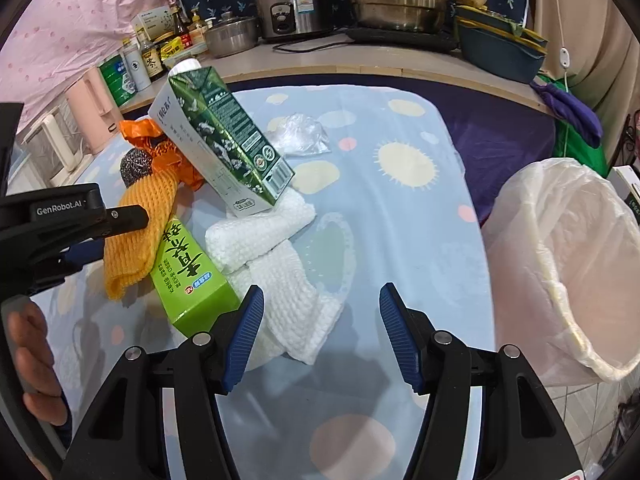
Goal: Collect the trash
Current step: 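Move the left gripper back to the pile and grasp the second orange foam net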
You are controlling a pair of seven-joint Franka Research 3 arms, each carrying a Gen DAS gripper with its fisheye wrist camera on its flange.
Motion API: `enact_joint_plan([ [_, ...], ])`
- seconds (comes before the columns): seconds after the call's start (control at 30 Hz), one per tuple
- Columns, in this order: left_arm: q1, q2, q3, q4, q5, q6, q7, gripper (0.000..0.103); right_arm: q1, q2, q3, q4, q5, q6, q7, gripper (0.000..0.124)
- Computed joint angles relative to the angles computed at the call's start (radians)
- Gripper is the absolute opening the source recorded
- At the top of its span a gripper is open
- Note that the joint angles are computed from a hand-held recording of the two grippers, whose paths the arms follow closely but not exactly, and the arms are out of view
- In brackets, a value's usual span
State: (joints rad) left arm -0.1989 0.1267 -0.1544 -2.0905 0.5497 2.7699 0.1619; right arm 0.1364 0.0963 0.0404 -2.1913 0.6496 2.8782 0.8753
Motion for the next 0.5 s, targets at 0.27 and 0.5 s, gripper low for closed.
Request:
enact_joint_plan([
  [0.27, -0.001, -0.03, 0.001, -0.01, 0.049, -0.017, -0.032, 0.011, -0.009, 0.036, 0.011, 0.036, 0.017, -0.075, -0.037, 0.018],
  [0.5, 0.0, -0.078, -0.017, -0.033, 0.088, -0.071, -0.062, 0.011, -0.013, -0.041, 0.008, -0.014, 0.13, -0.105, -0.166, 0.007],
])
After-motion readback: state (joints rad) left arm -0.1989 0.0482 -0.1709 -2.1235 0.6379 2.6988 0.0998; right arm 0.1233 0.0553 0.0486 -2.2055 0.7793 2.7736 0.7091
